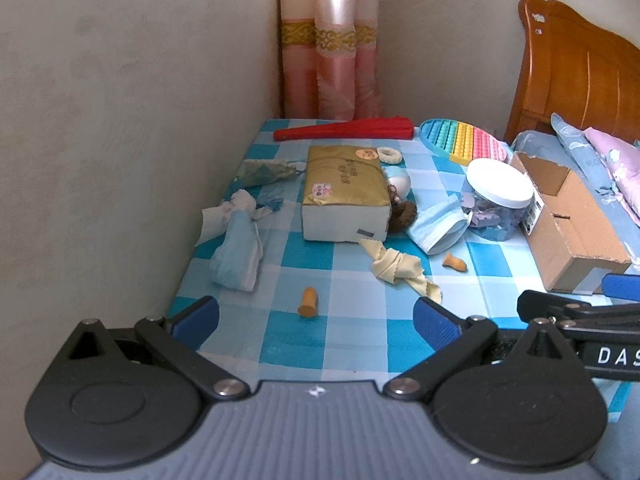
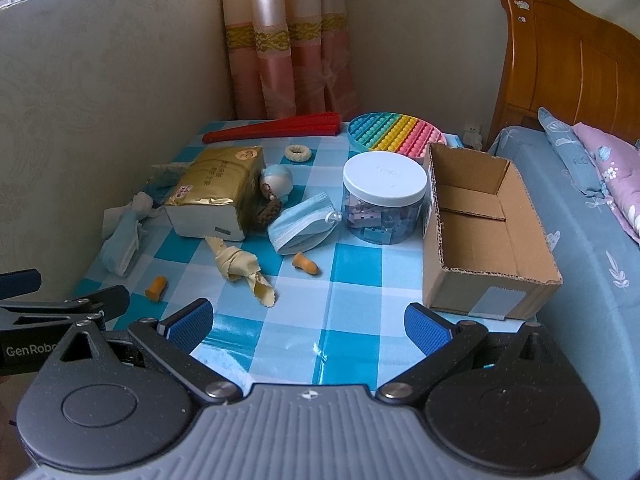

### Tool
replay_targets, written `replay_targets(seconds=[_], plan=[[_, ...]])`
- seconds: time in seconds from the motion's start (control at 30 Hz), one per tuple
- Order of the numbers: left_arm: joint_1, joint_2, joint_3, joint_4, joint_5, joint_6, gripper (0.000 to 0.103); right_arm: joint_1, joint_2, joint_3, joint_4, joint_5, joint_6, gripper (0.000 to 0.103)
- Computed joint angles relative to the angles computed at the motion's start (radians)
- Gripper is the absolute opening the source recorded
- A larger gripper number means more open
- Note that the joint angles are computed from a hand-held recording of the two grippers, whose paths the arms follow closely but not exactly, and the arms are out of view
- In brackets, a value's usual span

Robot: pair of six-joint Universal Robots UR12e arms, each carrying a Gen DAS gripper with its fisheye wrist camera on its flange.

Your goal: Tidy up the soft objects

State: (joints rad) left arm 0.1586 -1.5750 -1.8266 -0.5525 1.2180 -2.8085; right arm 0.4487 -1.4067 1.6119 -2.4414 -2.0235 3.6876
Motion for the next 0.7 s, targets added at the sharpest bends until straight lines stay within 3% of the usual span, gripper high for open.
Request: replay_targets(seconds=[0.4, 0.57, 0.7], plan=[[0.001, -0.033, -0.013, 0.045, -0.020, 0.026, 0.102, -0.015, 0.014, 0.015, -0.078, 0.039, -0.100, 0.103], [0.030, -0.056, -0.025, 0.062, -0.113, -0.001, 0.102, -0.024, 0.019, 0.022, -0.092, 0.053, -0.110, 0.103], [0.023, -0.077, -0.014, 0.040, -0.067, -0.016, 0.102, -0.032, 0.025, 0.029, -0.099, 0.063, -0.132, 0.103]])
